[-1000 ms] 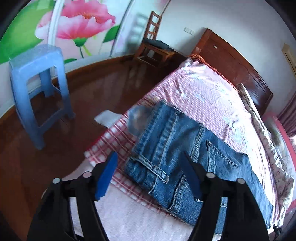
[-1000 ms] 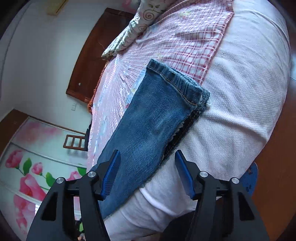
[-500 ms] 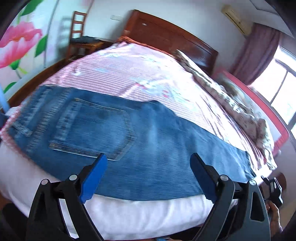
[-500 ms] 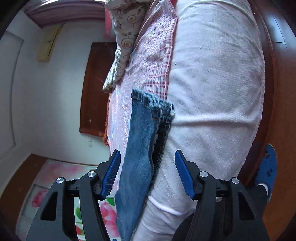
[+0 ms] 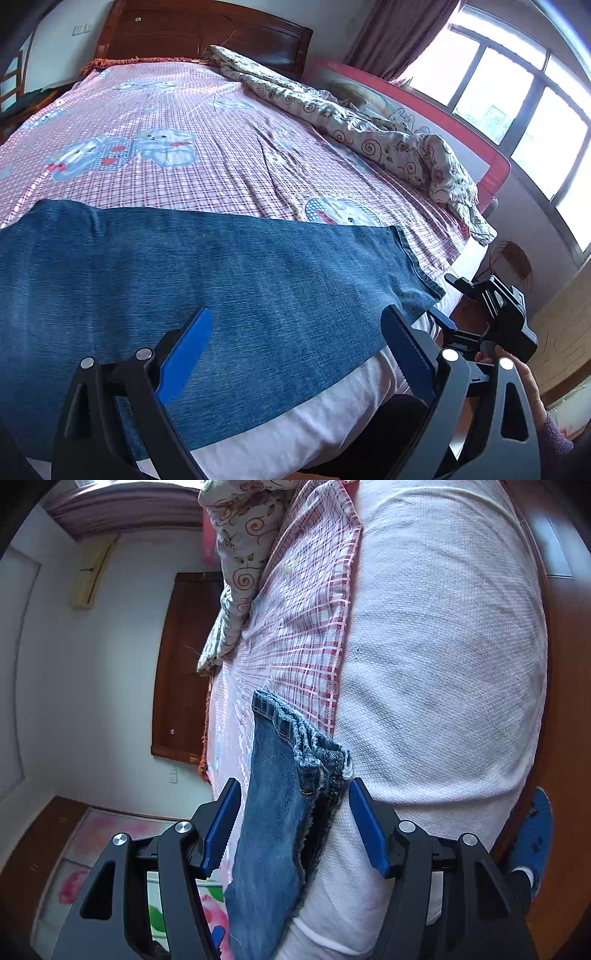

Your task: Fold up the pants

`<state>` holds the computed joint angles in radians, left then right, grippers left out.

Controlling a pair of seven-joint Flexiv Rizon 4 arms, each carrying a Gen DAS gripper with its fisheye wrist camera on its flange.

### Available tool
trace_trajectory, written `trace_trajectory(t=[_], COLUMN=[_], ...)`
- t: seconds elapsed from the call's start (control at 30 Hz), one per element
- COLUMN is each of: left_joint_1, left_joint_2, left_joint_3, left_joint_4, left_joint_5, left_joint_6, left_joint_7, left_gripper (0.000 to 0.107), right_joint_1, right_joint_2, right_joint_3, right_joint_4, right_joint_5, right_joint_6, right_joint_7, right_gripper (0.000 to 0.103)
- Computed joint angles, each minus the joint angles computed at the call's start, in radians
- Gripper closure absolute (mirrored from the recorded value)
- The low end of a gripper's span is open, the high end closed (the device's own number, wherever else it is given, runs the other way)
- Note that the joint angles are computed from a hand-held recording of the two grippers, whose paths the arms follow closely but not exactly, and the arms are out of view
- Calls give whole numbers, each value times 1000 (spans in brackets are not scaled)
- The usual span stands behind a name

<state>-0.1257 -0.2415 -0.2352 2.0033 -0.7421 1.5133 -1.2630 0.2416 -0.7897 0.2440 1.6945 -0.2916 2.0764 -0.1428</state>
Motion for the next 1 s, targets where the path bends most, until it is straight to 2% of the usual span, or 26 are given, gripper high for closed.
trace_trajectory(t=[0.13,0.23,0.27,0.3,0.37,0.43,0.5,0.67,0.7,0.77,0.83,1.0], left_joint_1=[-21,-17,-35,-40,-20,-16,-17,33,27,-19,-38,-46], left_joint_2=[-56,-73,-81,-85,-88,-92,-96,-102,-105,-115,-122,-129], left_joint_3=[53,67,100,114,90,83,88,19,27,93,122,141], left_joint_4=[-54,-61,-69,-69,-54,-48,-51,-40,-46,-73,-87,-102], left_joint_5=[69,110,161,194,204,233,263,220,228,296,340,400], left_joint_6=[-55,-78,-87,-94,-80,-60,-62,-36,-39,-65,-75,-80], left_joint_7=[-102,-150,-188,-209,-198,-190,-196,-160,-164,-210,-236,-272], left_gripper=[14,14,14,14,14,14,14,7,6,6,6,6], right_joint_1=[-12,-29,-39,-46,-70,-77,-54,-8,-16,-18,-18,-42], right_joint_2=[-11,-11,-9,-3,-1,-13,8,45,43,47,46,27], right_joint_3=[10,24,32,37,61,75,49,9,21,30,36,90], right_joint_4=[-21,-23,-26,-28,-31,-27,-16,-24,-34,-46,-70,-133], right_joint_5=[-35,-65,-79,-96,-124,-103,-86,-48,-53,-61,-76,-137], right_joint_6=[-25,-46,-68,-103,-157,-124,-137,-120,-118,-114,-120,-147], right_joint_7=[3,-7,-5,-9,-32,-47,-67,-125,-131,-146,-163,-189], right_gripper=[43,44,50,66,86,88,89,95,97,97,98,98])
